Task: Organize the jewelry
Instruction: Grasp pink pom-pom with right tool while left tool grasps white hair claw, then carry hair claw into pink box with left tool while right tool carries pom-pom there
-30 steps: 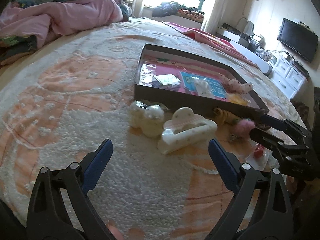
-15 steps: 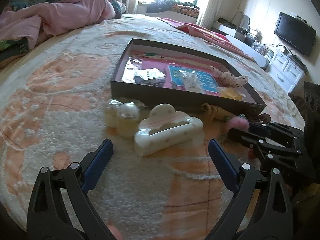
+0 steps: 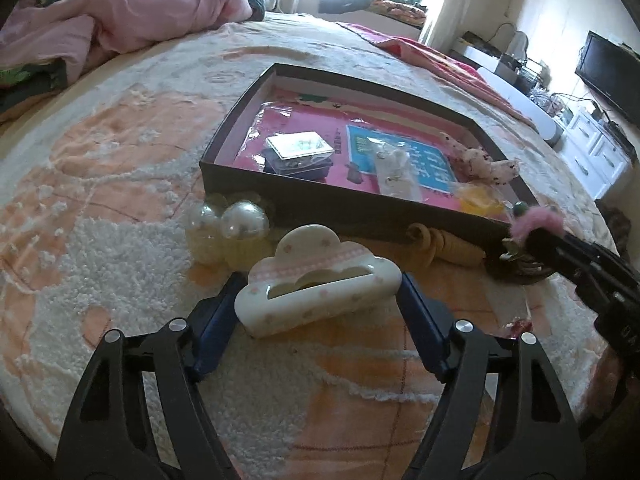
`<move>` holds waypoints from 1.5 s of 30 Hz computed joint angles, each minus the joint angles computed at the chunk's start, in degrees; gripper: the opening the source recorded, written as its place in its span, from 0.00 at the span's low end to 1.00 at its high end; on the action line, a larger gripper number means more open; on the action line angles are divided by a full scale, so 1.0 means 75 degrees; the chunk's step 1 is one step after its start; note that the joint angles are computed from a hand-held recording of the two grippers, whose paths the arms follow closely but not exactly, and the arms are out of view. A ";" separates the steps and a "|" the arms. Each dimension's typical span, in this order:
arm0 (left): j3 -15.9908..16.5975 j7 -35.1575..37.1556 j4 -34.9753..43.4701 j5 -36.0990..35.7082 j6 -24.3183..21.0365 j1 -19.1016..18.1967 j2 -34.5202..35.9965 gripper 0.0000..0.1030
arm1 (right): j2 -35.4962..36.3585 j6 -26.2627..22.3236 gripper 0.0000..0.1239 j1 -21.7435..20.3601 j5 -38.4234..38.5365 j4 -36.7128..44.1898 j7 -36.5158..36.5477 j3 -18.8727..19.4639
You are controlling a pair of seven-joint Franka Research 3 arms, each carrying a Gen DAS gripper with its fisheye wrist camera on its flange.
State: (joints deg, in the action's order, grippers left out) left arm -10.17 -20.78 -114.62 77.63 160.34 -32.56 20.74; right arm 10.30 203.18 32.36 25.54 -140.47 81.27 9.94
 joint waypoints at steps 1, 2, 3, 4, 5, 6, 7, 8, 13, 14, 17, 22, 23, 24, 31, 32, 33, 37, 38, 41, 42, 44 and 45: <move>-0.0024 0.0120 -0.0018 -0.0068 -0.0031 0.0004 -0.0020 0.65 | -0.0004 0.0005 0.20 -0.0027 -0.0039 -0.0003 0.0039 0.0015; -0.0026 0.0127 -0.0032 -0.0075 -0.0022 0.0001 -0.0033 0.65 | -0.0019 0.0031 0.20 -0.0045 -0.0071 -0.0023 0.0074 0.0028; -0.0021 0.0086 -0.0071 -0.0052 0.0043 0.0010 -0.0064 0.65 | -0.0034 0.0055 0.20 -0.0065 -0.0113 -0.0040 0.0111 0.0044; -0.0020 0.0045 -0.0123 -0.0014 0.0127 0.0022 -0.0108 0.65 | -0.0050 0.0064 0.20 -0.0095 -0.0181 -0.0055 0.0159 0.0066; -0.0034 0.0040 -0.0127 -0.0010 0.0135 0.0015 -0.0120 0.65 | -0.0048 0.0092 0.20 -0.0066 -0.0150 -0.0051 0.0128 0.0046; -0.0040 0.0029 -0.0155 0.0007 0.0166 0.0018 -0.0153 0.65 | -0.0030 0.0108 0.20 -0.0015 -0.0080 -0.0023 0.0069 0.0020; -0.0046 -0.0020 -0.0206 0.0071 0.0228 0.0017 -0.0215 0.65 | -0.0037 0.0128 0.20 0.0013 -0.0036 -0.0028 0.0022 0.0004; -0.0064 -0.0024 -0.0221 0.0098 0.0244 0.0016 -0.0252 0.64 | -0.0045 0.0147 0.20 0.0063 0.0056 -0.0031 -0.0045 -0.0018; -0.0132 -0.0253 -0.0248 0.0498 0.0308 0.0032 -0.0478 0.60 | -0.0088 0.0247 0.20 0.0132 0.0336 -0.0049 -0.0186 -0.0060; -0.0160 -0.0272 -0.0230 0.0536 0.0267 0.0039 -0.0502 0.60 | -0.0091 0.0306 0.20 0.0220 0.0535 -0.0043 -0.0350 -0.0107; -0.0228 -0.0243 -0.0151 0.0605 0.0198 0.0076 -0.0532 0.60 | -0.0134 0.0400 0.20 0.0128 0.0542 -0.0102 -0.0290 -0.0046; -0.0277 -0.0087 0.0096 0.0647 0.0086 0.0086 -0.0484 0.60 | -0.0207 0.0524 0.20 -0.0010 0.0509 -0.0168 -0.0174 -0.0021; -0.0275 -0.0063 0.0136 0.0653 0.0086 0.0090 -0.0477 0.60 | -0.0225 0.0566 0.20 -0.0041 0.0508 -0.0189 -0.0135 -0.0025; -0.0273 -0.0050 0.0192 0.0666 0.0080 0.0087 -0.0462 0.60 | -0.0240 0.0588 0.20 -0.0053 0.0533 -0.0195 -0.0126 -0.0030; -0.0214 0.0194 0.0675 0.0637 0.0045 0.0050 -0.0250 0.60 | -0.0325 0.0809 0.20 -0.0142 0.0826 -0.0242 -0.0147 -0.0086; -0.0199 0.0242 0.0760 0.0598 0.0066 0.0048 -0.0197 0.60 | -0.0333 0.0813 0.20 -0.0168 0.0833 -0.0240 -0.0134 -0.0089; -0.0178 0.0286 0.0822 0.0570 0.0075 0.0036 -0.0156 0.60 | -0.0334 0.0838 0.20 -0.0175 0.0895 -0.0229 -0.0155 -0.0101; -0.0090 0.0586 0.1138 0.0380 0.0087 -0.0022 0.0078 0.60 | -0.0357 0.0884 0.20 -0.0255 0.0962 -0.0216 -0.0183 -0.0128; -0.0066 0.0693 0.1232 0.0300 0.0090 -0.0038 0.0150 0.60 | -0.0344 0.0893 0.20 -0.0258 0.1023 -0.0176 -0.0238 -0.0145; 0.0041 0.0948 0.1454 0.0106 0.0118 -0.0095 0.0318 0.60 | -0.0300 0.0947 0.20 -0.0299 0.1128 -0.0090 -0.0328 -0.0179; 0.0081 0.1019 0.1524 0.0055 0.0118 -0.0120 0.0370 0.60 | -0.0278 0.0953 0.20 -0.0323 0.1140 -0.0054 -0.0330 -0.0188; 0.0153 0.1165 0.1702 -0.0067 0.0107 -0.0172 0.0492 0.60 | -0.0229 0.0930 0.20 -0.0361 0.1195 0.0048 -0.0388 -0.0224; 0.0199 0.1200 0.1735 -0.0100 0.0130 -0.0192 0.0520 0.60 | -0.0189 0.0930 0.20 -0.0351 0.1280 0.0112 -0.0473 -0.0249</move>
State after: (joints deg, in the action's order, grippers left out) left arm -8.67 -11.78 -101.61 76.88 161.32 -34.00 24.64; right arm 8.88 210.15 29.73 35.15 -139.63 77.72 8.07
